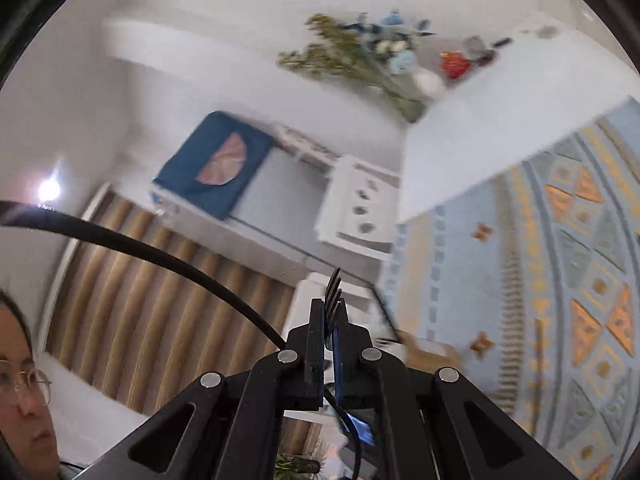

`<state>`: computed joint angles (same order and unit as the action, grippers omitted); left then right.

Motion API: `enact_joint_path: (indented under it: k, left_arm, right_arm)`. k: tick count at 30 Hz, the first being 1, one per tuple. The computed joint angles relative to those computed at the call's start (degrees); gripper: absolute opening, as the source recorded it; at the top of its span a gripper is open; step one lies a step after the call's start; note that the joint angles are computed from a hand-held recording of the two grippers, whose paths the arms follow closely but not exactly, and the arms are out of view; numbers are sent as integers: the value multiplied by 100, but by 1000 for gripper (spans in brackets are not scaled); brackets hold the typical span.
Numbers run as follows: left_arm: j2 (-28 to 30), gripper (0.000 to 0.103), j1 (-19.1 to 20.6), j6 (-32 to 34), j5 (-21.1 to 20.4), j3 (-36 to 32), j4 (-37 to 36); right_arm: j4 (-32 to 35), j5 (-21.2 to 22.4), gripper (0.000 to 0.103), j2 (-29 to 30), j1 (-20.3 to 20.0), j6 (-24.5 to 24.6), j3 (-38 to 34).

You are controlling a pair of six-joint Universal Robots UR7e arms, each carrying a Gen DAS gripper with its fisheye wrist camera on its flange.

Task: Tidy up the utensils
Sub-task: 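Carry the silver fork to the wooden pot and release it inside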

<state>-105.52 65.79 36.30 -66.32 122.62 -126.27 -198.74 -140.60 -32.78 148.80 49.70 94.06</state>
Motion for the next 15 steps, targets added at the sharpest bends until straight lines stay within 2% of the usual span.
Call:
enact_joint_path:
  k: [8,13,15]
  left_arm:
    - [2,84,0,-3,-2,-2,3]
    - [0,84,-1,-2,0,-1,3]
    - [0,84,-2,-4,1,0,2]
  right_arm:
    - [1169,373,3,420,-316,-471,-946]
    - [2125,337,3,649,-395,-669,-1474]
    - [2312,405,3,713,-447,-729,-1578]
